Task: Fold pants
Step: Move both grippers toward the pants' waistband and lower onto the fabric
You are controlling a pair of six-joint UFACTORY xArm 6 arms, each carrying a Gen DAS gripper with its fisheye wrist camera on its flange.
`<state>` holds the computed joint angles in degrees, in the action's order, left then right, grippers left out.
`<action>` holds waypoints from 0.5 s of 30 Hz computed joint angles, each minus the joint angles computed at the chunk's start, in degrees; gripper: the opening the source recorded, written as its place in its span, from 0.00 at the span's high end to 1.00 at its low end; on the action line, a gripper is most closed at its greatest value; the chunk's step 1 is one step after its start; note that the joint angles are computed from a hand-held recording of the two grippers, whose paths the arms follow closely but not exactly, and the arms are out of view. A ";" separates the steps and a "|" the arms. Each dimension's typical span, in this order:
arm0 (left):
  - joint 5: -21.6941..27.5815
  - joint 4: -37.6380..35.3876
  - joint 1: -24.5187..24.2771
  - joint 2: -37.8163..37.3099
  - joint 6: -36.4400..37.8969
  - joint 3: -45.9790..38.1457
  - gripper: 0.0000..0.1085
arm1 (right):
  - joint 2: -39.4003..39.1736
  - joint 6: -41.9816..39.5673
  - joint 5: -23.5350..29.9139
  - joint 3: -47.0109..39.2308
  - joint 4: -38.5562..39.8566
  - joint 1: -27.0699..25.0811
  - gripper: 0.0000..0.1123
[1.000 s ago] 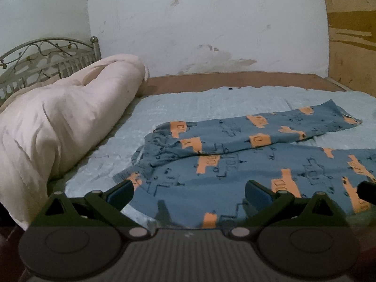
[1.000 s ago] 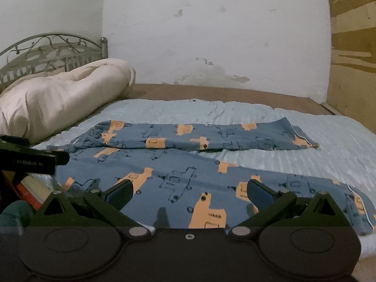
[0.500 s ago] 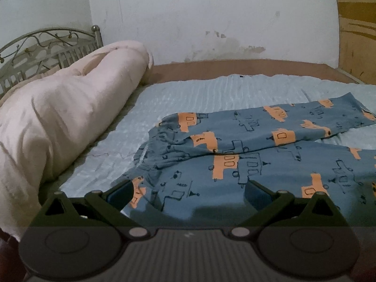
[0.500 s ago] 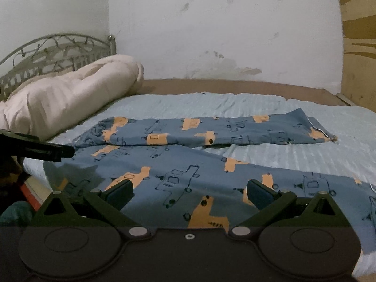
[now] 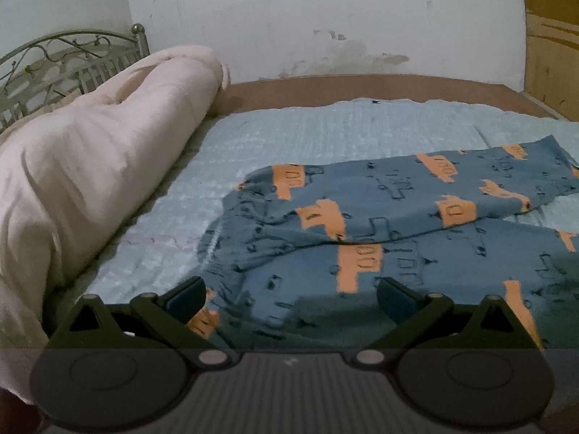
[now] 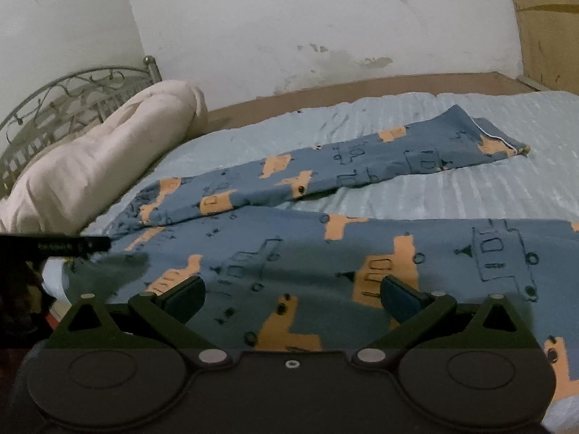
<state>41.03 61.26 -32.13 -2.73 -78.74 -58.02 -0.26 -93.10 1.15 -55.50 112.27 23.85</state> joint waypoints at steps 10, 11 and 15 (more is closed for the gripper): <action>0.21 5.42 5.36 1.81 8.22 -3.52 0.06 | 0.53 13.13 4.89 1.49 -24.47 -1.49 0.09; -0.56 6.38 6.14 2.30 8.78 -4.09 0.06 | 0.91 15.04 5.78 1.01 -27.54 -1.88 0.09; -5.96 7.39 10.23 5.89 13.35 -7.80 0.06 | 4.11 20.36 8.95 -3.27 -39.14 -3.97 0.09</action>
